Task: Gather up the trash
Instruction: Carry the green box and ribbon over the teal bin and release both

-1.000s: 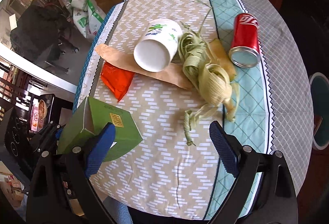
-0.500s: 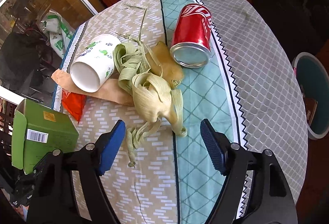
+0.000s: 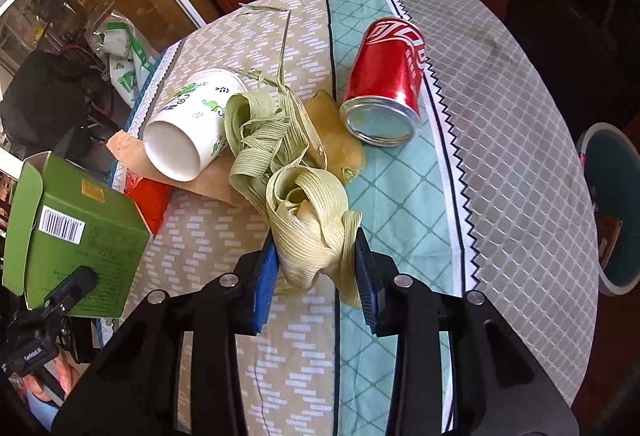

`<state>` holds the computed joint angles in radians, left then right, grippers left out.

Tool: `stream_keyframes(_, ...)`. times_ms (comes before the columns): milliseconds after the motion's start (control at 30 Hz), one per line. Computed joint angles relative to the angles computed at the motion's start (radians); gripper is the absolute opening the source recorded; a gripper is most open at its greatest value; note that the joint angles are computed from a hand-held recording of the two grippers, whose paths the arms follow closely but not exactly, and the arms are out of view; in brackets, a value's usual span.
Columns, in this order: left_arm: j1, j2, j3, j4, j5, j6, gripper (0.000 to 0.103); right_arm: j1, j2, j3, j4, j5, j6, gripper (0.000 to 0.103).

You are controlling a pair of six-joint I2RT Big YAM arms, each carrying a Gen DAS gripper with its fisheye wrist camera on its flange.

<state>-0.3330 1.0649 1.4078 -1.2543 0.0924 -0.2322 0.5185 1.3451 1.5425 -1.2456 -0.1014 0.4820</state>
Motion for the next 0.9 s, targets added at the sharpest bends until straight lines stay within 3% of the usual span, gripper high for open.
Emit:
stream_keyframes(233,-0.083,0.034,0.081,-0.004,-0.021,-0.014,0.066,-0.062,-0.137,-0.048,0.025,-0.045,0.012,0.033)
stream_keyframes(467,-0.215,0.170,0.246,0.003,-0.045,-0.008,0.066,-0.206,-0.246,-0.077,0.033,-0.065,0.001,0.033)
stream_keyframes(733,-0.360,0.423,0.519,-0.012,-0.023,0.019,0.066,-0.557,-0.350,-0.119,-0.014,-0.125,-0.083,0.033)
stream_keyframes(900,-0.437,0.626,0.754,-0.069,-0.013,0.038,0.066,-0.806,-0.373,-0.159,-0.038,-0.184,-0.162,0.033)
